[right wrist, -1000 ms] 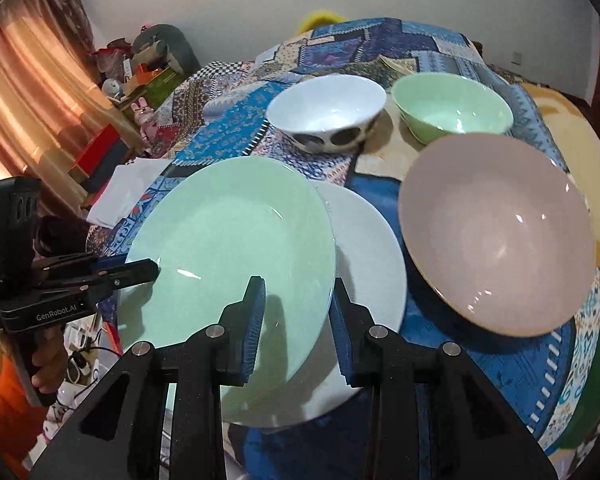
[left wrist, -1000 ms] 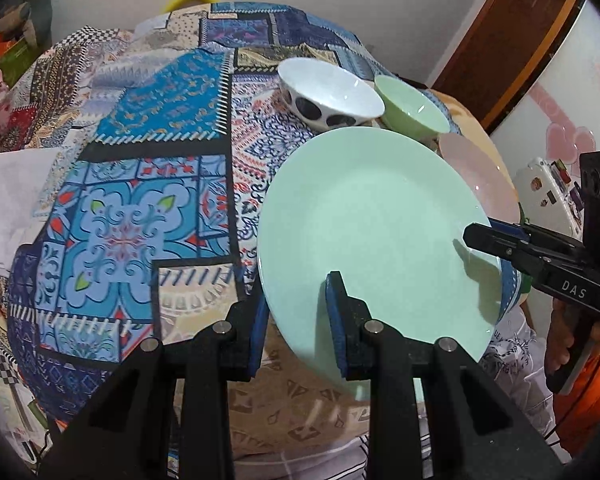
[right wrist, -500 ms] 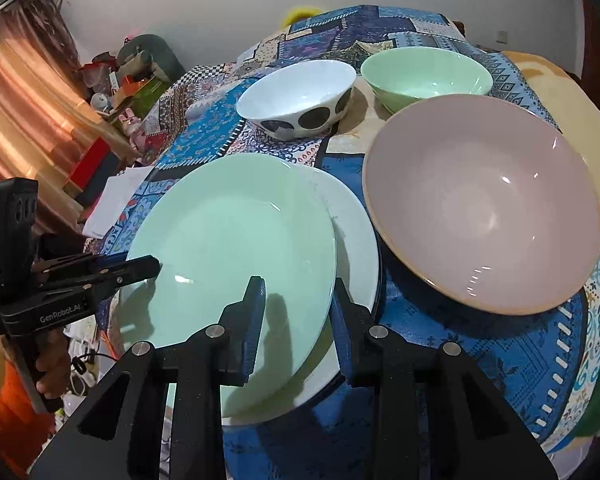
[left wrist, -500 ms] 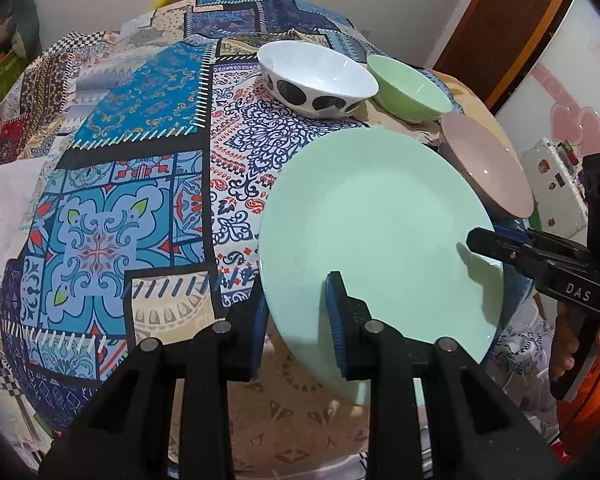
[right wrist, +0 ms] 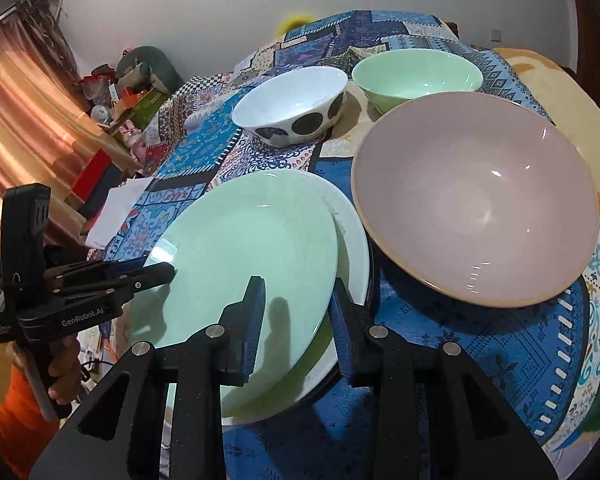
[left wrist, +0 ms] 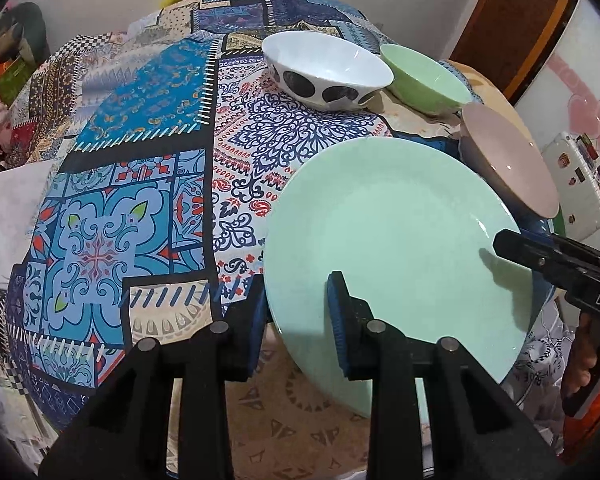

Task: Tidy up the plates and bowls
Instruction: 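Press the mint green plate onto the white plate in the right tool, open left tool, then move the left tool to the large pink bowl and grasp its rim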

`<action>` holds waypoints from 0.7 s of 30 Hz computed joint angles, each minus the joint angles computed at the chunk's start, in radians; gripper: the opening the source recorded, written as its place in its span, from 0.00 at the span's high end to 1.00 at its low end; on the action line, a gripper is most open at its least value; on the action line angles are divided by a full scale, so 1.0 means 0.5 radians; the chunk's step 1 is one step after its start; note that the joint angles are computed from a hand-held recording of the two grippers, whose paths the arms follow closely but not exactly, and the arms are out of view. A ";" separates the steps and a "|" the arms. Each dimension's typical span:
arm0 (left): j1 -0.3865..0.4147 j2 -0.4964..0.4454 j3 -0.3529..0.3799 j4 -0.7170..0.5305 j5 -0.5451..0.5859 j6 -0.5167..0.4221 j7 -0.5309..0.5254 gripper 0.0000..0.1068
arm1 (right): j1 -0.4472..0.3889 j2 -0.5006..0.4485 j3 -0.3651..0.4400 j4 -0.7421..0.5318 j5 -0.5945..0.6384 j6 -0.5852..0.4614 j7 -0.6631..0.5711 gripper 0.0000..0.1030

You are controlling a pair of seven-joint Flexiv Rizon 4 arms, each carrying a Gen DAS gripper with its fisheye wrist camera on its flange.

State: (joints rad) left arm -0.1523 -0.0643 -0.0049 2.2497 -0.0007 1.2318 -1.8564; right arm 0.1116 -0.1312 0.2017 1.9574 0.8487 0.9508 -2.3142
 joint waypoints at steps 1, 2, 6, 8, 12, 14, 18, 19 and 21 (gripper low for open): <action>0.002 0.001 -0.001 0.006 -0.019 0.004 0.013 0.73 | -0.002 0.003 -0.001 0.001 0.004 -0.004 -0.002 0.71; 0.005 0.001 -0.005 0.015 -0.048 0.012 0.036 0.72 | -0.006 0.007 -0.002 0.003 0.009 -0.012 -0.005 0.71; -0.004 0.007 -0.007 0.037 -0.053 0.048 0.044 0.69 | -0.015 0.018 -0.013 0.001 0.031 -0.020 -0.018 0.71; -0.010 0.026 -0.018 0.085 -0.115 0.103 0.093 0.65 | -0.016 0.022 -0.019 0.000 0.035 -0.006 -0.009 0.71; -0.022 0.074 -0.028 0.146 -0.210 0.134 0.156 0.60 | 0.005 0.056 -0.011 0.038 0.031 0.133 -0.003 0.71; -0.022 0.107 -0.019 0.156 -0.176 0.129 0.121 0.60 | 0.004 0.076 -0.017 0.045 0.036 0.147 -0.011 0.71; -0.012 0.173 -0.016 0.170 -0.149 0.135 0.084 0.58 | -0.002 0.107 -0.040 0.048 0.048 0.181 -0.023 0.71; -0.007 0.185 -0.017 0.165 -0.126 0.135 0.070 0.57 | -0.004 0.111 -0.046 0.043 0.054 0.188 -0.028 0.71; 0.008 0.211 -0.022 0.140 -0.049 0.138 0.018 0.53 | -0.004 0.122 -0.055 0.034 0.060 0.217 -0.041 0.71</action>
State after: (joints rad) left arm -0.1485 0.0414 -0.0160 2.3198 -0.0251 1.3010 -1.8474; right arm 0.1098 -0.0702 0.1742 1.9745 0.8788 1.0591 -2.3348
